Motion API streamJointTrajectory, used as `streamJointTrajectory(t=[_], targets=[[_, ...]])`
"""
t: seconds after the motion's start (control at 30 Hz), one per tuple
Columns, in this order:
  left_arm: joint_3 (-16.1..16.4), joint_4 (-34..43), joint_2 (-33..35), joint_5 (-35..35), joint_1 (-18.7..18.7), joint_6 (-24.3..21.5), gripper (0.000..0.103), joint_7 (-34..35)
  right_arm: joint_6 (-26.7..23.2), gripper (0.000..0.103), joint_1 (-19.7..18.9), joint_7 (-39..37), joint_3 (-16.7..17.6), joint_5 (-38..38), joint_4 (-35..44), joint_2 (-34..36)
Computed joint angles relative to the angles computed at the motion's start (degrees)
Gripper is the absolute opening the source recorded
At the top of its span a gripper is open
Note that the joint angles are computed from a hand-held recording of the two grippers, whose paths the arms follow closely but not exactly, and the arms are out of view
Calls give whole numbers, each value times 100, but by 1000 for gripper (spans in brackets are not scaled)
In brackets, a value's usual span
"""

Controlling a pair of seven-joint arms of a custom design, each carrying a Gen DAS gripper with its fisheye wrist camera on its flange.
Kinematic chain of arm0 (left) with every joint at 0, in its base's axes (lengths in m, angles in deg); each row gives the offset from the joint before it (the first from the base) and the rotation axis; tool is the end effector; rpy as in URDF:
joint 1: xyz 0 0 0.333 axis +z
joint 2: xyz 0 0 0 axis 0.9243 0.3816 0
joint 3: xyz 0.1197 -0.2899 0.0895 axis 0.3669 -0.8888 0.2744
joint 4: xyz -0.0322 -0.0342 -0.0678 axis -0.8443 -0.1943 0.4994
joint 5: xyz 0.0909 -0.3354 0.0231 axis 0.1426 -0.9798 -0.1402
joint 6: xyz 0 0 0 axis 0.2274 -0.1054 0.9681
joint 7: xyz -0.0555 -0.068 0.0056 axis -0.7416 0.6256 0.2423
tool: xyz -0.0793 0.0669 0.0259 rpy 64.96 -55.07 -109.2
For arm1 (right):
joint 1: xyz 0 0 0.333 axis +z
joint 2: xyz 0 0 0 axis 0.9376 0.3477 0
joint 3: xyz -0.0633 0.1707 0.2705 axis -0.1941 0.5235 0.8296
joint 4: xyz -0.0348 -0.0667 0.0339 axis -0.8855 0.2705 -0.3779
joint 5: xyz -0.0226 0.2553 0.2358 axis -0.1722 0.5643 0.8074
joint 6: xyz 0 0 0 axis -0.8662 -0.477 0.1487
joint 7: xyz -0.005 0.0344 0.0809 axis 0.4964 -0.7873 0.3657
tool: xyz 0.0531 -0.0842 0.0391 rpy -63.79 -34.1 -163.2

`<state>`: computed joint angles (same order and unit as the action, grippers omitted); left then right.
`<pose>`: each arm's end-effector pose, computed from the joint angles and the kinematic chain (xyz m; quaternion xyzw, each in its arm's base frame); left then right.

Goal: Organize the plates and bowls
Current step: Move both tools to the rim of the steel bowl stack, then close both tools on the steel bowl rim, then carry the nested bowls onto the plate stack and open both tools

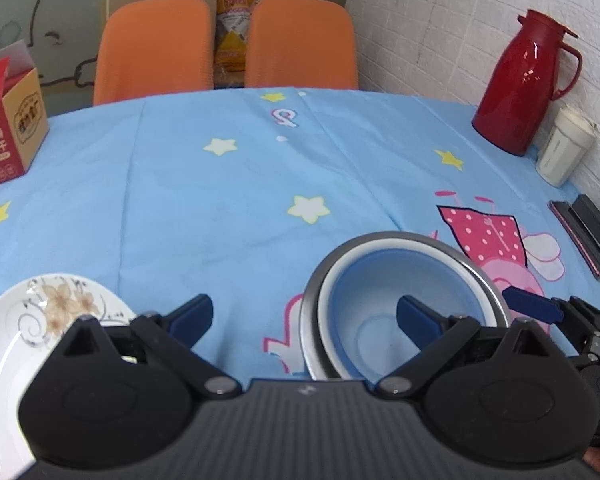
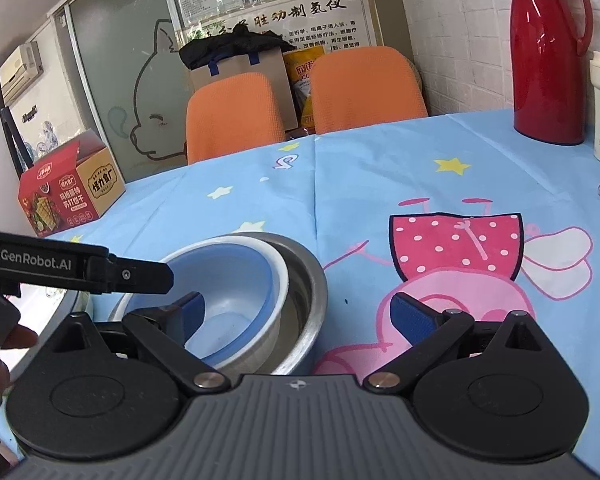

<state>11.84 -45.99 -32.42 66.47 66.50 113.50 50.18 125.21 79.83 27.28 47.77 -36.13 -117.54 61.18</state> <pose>0.7312 -0.1783 0.4423 -0.5254 0.7663 -0.3422 0.1403 0.6179 0.1214 0.3881 -0.5782 0.6514 -0.2686 0.4113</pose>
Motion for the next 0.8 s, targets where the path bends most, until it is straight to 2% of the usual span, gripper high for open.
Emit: streamJointTrajectory(t=[0.1, 0.17, 0.3, 0.4, 0.43, 0.47, 0.5, 0.53, 0.57, 0.6, 0.63, 0.7, 0.73, 0.8], targets=[[-89, 508, 262, -2, -12, -418, 97, 226, -299, 103, 120, -119, -122, -3, 222, 94], [-7, 691, 354, 18, -98, -576, 97, 221, -494, 103, 315, -229, -319, 96, 396, 174], [43, 728, 410, 8, -162, -622, 93, 284, -726, 103, 242, -284, -239, 162, 489, 220], [61, 919, 534, -8, -200, -834, 77, 282, -710, 103, 393, -276, -392, 306, 458, 193], [74, 1007, 585, -21, -216, -955, 68, 259, -722, 103, 450, -287, -453, 342, 460, 189], [79, 1051, 621, -62, -217, -1023, 63, 215, -733, 103, 564, -304, -569, 396, 461, 186], [47, 914, 584, -126, -185, -862, 62, 231, -737, 102, 623, -328, -628, 415, 456, 184], [4, 810, 542, -177, -146, -782, 55, 271, -706, 85, 572, -568, -528, 529, 454, 184], [-42, 747, 511, -243, -109, -770, 47, 274, -594, 72, 322, -420, -263, 241, 390, 178], [-46, 691, 477, -287, -111, -749, 45, 224, -555, 65, 127, -154, -68, 5, 360, 181], [-32, 654, 452, -286, -130, -735, 41, 201, -503, 65, 132, -280, -26, 171, 377, 202], [124, 629, 404, -174, -257, -713, 41, -11, -580, 65, 482, -357, -365, 363, 451, 225], [94, 608, 386, -187, -235, -712, 39, -17, -670, 66, 722, -382, -605, 487, 485, 215], [3, 501, 297, -275, -144, -701, 38, -6, -698, 66, 797, -380, -672, 560, 474, 175]])
